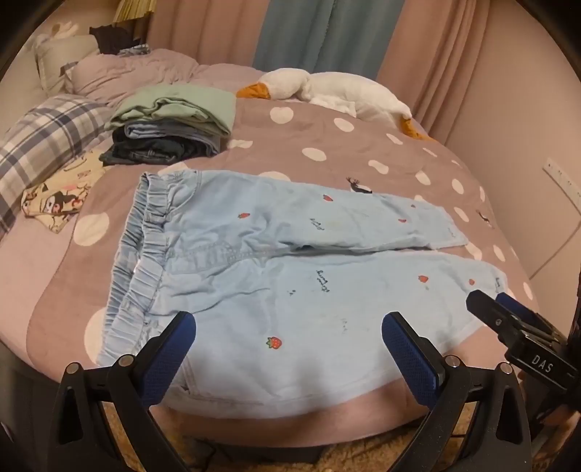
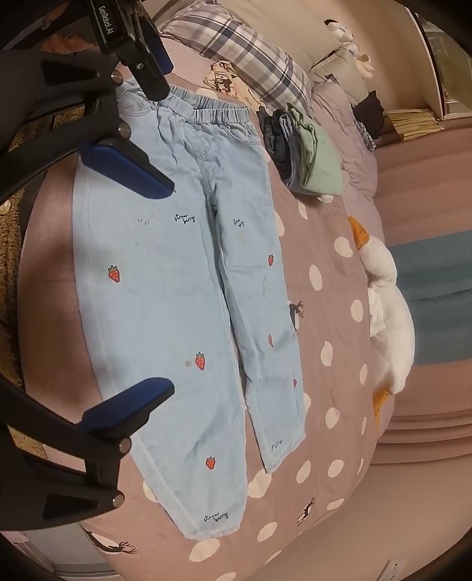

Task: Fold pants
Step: 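Move both grippers toward the light blue strawberry-print pants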

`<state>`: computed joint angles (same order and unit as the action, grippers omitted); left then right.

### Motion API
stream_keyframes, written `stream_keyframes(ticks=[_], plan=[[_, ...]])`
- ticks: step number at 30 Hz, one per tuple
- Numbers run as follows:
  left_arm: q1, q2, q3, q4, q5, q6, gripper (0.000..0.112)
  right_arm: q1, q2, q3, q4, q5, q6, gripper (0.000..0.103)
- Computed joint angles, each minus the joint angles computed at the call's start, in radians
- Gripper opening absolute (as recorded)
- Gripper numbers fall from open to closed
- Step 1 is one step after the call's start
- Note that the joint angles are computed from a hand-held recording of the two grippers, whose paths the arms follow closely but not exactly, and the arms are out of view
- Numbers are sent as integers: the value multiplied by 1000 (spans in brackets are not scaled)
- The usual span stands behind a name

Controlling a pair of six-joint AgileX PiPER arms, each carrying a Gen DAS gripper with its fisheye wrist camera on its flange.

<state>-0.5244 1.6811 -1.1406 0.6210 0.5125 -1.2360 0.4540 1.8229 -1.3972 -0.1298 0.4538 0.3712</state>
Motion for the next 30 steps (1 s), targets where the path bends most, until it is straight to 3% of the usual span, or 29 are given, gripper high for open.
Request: stream_keyframes(ticks=[18,22,26,30], plan=[[14,-5,35,-60,-50,48,102,11,28,-14,-13,11,8,98],[-4,9,14,-22,-28,-7,102,7,34,-16,-11,11,9,97],[16,-1,15,-107,-11,67,102,3,38,-18,5,12,-7,97],[15,-7,39,-37,-43,0,102,4,39,-17,3,9,-9,95]])
